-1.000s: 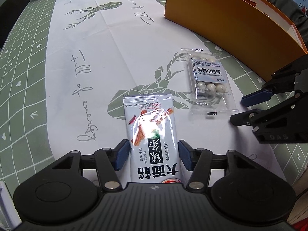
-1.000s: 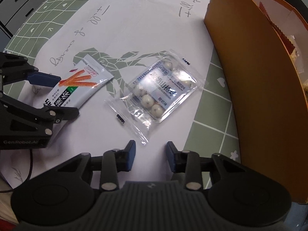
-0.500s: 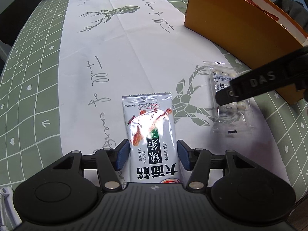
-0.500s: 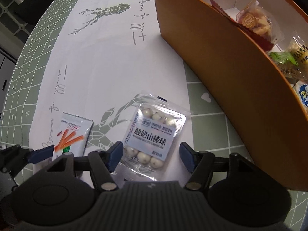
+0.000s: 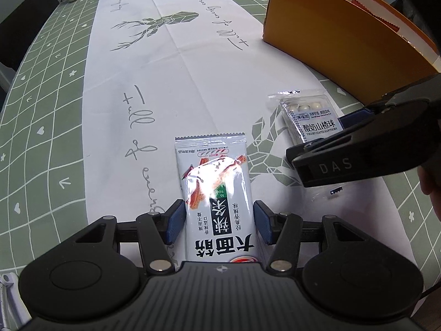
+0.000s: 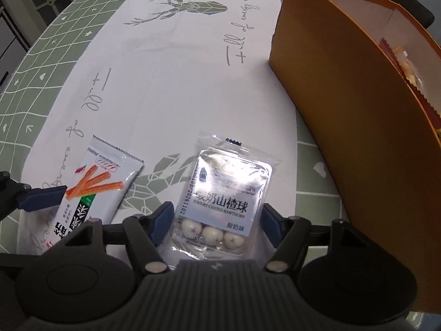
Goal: Organize snacks
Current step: 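Carry the stick-snack bag and hawthorn packet over the orange box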
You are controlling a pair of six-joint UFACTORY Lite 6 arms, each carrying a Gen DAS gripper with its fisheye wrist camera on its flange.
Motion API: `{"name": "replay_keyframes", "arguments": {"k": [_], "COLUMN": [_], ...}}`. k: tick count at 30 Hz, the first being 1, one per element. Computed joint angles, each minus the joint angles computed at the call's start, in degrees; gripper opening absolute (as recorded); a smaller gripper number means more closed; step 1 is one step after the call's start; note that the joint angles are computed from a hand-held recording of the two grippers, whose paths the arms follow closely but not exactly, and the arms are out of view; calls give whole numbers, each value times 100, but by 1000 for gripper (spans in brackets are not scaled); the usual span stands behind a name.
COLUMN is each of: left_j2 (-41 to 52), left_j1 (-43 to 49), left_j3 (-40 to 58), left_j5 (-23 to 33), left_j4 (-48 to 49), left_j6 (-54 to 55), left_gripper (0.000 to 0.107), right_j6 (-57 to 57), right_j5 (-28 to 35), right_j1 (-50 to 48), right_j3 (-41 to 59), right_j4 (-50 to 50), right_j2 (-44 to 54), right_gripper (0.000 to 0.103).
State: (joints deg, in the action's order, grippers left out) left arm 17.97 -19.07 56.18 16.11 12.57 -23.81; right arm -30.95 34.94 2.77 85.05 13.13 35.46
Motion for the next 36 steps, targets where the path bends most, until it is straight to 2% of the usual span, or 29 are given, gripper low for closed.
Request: {"name": "replay_keyframes", "arguments": {"k": [6,12,18,22,28,32,36], "left_j2": [-54,-183,-358,-245,26,449,1206], "left_j1": [92,15,-131,-252,-351,-502,-676], "left_j3": [1,-16,270,796,1799,2894,4437], "left_j5": [16,102,440,902,1685,2255,2881], "left_j4": [-486,-475,-763,-766,-911,-738,-638], "left_j6": [325,288,544,578,713,701,735], "left_gripper": [56,56,55,55,55,55,55], "right_j6": [-689,-1585,-2360,-2709,-3159,-3390,-3353], "right_j5": [210,426,1035,1291,1921,2116,2548], "right_j1": [-276,-573,-903,-1077,-1501,-1781,-2010], "right_j3": [-36,-162,-72,56,844,1531,2902], "right_j4": [343,738,1037,1072,1154,1118,963], "right_j2": [-77,-365,-716,-976,-1015,-789,16], "right_gripper": [59,58,58,57,57,57,57]}}
